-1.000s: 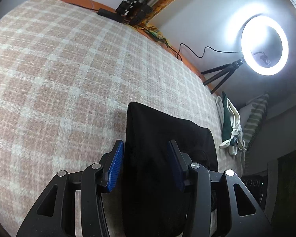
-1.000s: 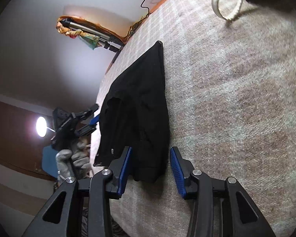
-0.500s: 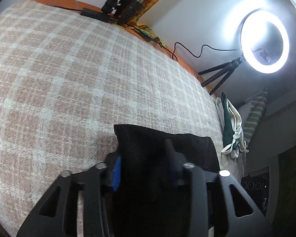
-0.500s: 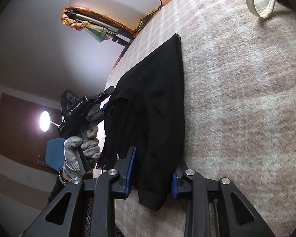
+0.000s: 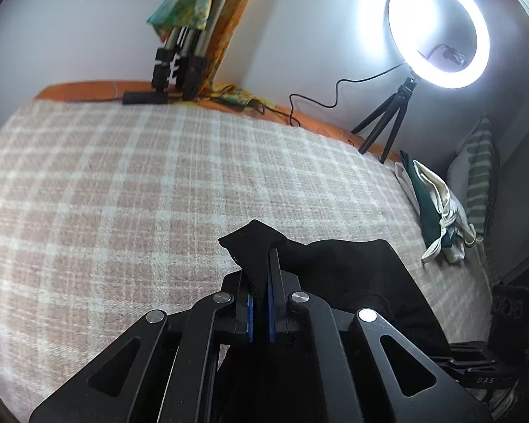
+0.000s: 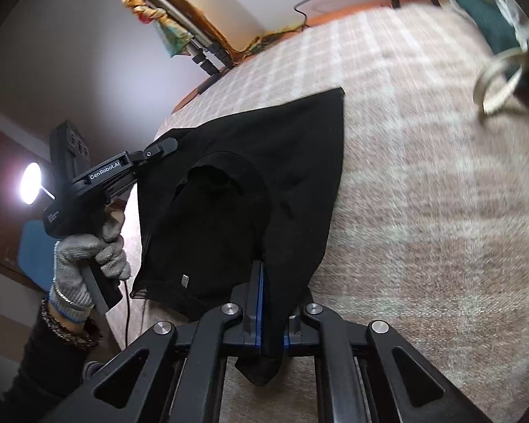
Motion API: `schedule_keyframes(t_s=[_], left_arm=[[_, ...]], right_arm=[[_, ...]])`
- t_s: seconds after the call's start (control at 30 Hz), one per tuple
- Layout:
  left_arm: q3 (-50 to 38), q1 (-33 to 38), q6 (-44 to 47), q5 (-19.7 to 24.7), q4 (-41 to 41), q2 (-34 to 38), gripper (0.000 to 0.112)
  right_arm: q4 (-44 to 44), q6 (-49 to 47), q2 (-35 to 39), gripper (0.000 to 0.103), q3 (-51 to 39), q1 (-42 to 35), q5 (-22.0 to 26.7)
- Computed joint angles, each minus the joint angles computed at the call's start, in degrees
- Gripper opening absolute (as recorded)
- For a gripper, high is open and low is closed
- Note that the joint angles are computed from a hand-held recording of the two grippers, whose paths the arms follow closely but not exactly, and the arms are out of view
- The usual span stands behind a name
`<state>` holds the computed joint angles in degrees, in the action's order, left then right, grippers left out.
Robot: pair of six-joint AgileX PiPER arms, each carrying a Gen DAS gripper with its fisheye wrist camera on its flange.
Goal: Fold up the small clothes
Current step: 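Grasp the folded shirt's edge with the right gripper while the left grasps beside it, then lift and carry the folded shirt with both grippers toward the white bag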
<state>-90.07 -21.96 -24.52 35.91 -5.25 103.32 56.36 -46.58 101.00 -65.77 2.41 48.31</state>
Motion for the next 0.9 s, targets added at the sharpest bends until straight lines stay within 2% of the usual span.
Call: schedule_keyframes(t_s=[0.3, 0.57, 0.73, 0.9], left_arm=[[-1.1, -3.1, -4.7, -0.2, 6.9, -1.6, 0.004], [-6.0, -4.6, -3.3, -0.3, 3.6, -0.7, 0.004], [-14.6, -6.3, -3.3, 1.6, 3.1, 3.3, 0.004], [-30.3, -8.9, -2.8, 7.4, 3.9, 11.5, 0.004]], right_arm=[[-7.8, 5.6, -4.6, 0.005, -0.8, 4.2, -5.7], [-14.8, 10.3, -8.7, 0.005, -2.3, 5.4, -8.1], [-16.7, 8.7, -12.7, 0.005, -1.8, 2.9, -8.5], [-18.6, 7.0, -14.6, 0.005, -2.8, -1.1, -7.4]])
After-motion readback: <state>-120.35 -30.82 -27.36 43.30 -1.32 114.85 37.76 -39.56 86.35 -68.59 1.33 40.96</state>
